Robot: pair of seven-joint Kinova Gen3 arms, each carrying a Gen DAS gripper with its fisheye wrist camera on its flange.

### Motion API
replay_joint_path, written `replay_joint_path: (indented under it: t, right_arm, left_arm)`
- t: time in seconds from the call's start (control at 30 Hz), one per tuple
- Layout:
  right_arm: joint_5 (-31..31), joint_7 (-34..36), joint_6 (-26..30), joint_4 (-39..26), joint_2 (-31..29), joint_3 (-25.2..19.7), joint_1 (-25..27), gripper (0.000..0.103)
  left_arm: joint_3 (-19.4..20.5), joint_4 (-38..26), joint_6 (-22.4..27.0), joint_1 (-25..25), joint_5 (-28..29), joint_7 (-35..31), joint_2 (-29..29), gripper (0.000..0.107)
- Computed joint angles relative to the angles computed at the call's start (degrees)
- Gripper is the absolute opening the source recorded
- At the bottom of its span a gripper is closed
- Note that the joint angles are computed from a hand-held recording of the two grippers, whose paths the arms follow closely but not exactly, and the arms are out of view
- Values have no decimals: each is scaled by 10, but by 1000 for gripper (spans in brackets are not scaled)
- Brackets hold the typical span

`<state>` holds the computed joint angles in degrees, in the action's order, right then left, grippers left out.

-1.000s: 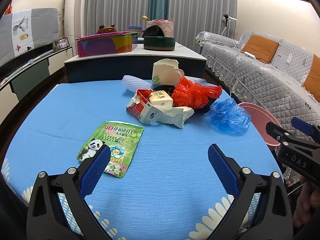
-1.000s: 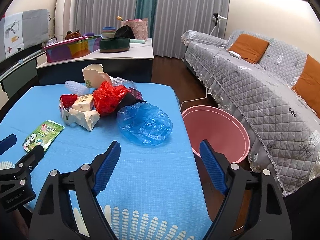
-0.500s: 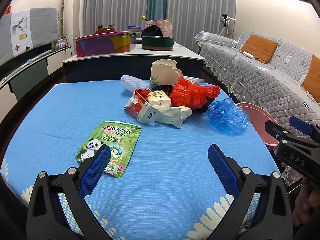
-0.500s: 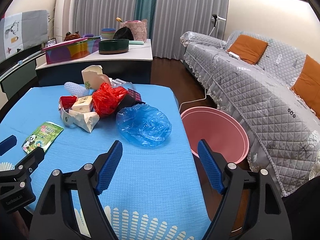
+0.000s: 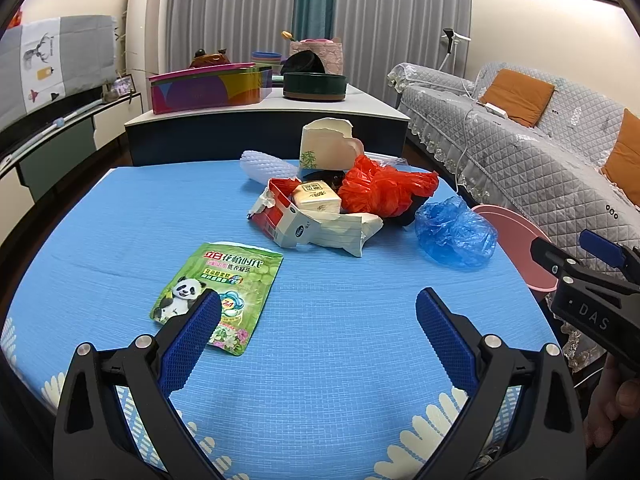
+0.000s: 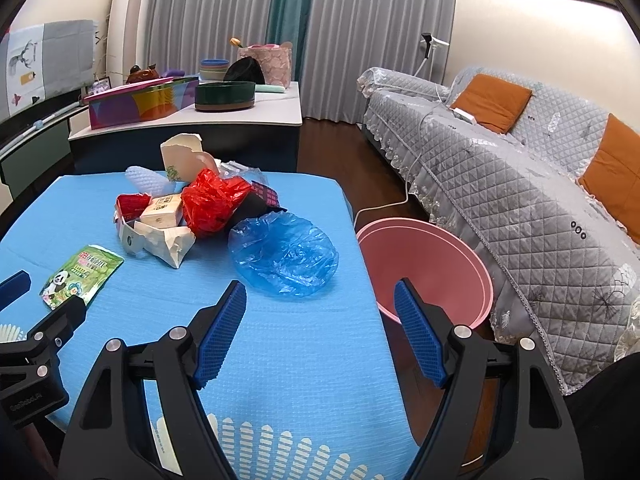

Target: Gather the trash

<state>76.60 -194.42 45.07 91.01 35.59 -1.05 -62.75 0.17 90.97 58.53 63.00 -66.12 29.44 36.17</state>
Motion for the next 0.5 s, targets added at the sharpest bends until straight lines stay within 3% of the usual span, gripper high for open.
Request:
replay_joint_path:
  t: [0.5]
  right_arm:
    - [7,-16,-9,4,-2,-3,4,75]
  left_arm:
    - [1,1,0,-1,0,1,-1,94]
